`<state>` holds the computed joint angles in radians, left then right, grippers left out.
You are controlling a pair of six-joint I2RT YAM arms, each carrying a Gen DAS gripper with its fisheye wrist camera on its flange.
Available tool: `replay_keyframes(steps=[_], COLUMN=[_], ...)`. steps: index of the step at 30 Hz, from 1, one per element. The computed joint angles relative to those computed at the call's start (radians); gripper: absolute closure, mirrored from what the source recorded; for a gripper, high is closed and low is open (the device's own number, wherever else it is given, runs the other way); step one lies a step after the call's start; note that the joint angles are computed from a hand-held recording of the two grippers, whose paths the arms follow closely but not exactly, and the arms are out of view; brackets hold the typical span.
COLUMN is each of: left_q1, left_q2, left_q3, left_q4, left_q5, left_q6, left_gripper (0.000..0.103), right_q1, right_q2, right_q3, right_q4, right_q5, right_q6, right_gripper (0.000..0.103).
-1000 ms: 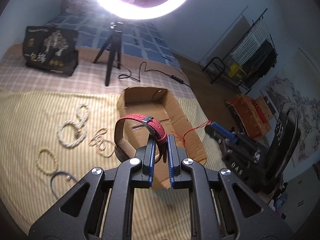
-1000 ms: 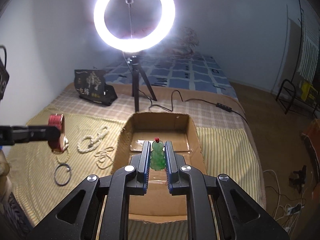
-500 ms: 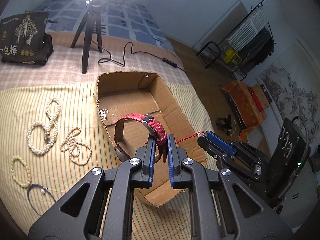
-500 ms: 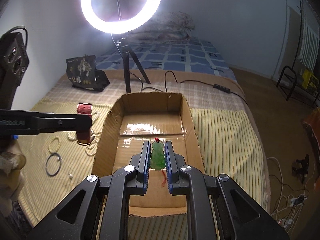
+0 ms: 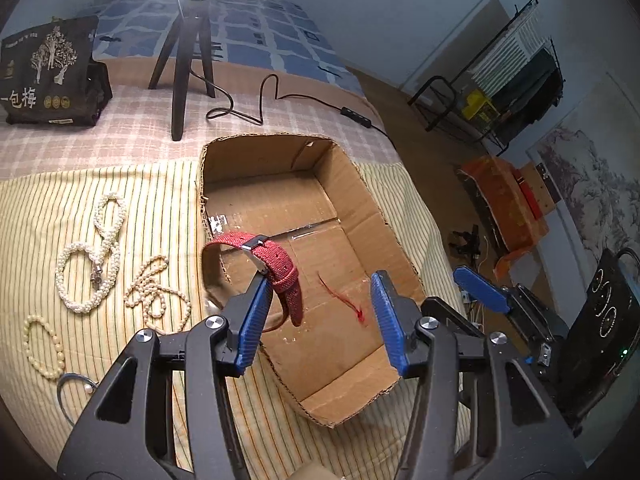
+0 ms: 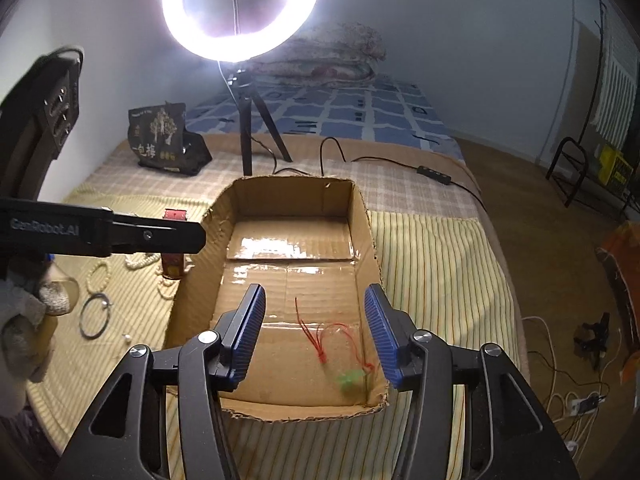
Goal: Organize jewelry
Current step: 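Open the right gripper dropping the pendant while the left releases the watch into the box, then move both tools back to the bed and grasp the blue bangle with the left gripper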
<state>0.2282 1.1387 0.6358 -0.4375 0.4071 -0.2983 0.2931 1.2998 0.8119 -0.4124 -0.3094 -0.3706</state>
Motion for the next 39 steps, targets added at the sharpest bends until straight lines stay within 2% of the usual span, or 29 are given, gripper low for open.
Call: replay_keyframes(steps=[1, 4, 7, 12, 15, 27, 32, 39], left_q1=[0.009, 0.03, 0.035, 0.034, 0.039, 0.033, 0.107, 0.347], left_q2=[0.007, 0.046, 0.131, 0.224, 0.229, 0.115, 0.014, -0.107], left_q3=[0.001, 0.01, 0.053, 0.075, 0.085, 0.077, 0.078, 0.097], left_q4=[0.002, 0.012, -0.025, -0.061, -0.089, -0.138, -0.218, -0.356], left_q5=[0.017, 0.076, 0.146, 0.123, 0.125, 0.076, 0.067, 0.098], left_q6=[0.006, 0.01, 0.051, 0.051, 0.064, 0.1, 0.183, 0.389], left_gripper=[0.046, 0.045, 0.035, 0.034, 0.034, 0.034, 0.034, 0.034], right_q1=[-0.003, -0.006, -0.006, -0.03, -0.057, -0.085, -0.055, 0.023], right_q2=[-0.001, -0.007, -0.015, -0.028, -0.027, -0.021, -0.049, -0.126], right_q3=[0.001, 0.0, -0.001, -0.004, -0.001, 0.013, 0.01, -0.007], right_q4=[-0.002, -0.008, -0.011, -0.005, 0.0, 0.0, -0.019, -0.045], right_q5=[-0.002, -0.001, 0.006, 0.009, 0.001, -0.017, -0.003, 0.04], right_q6=[-0.001, 0.005, 0.01, 0.017, 0.028, 0.049, 0.042, 0.07], right_gripper=[0.053, 0.052, 0.052, 0.052, 0.052, 0.052, 0.052, 0.052])
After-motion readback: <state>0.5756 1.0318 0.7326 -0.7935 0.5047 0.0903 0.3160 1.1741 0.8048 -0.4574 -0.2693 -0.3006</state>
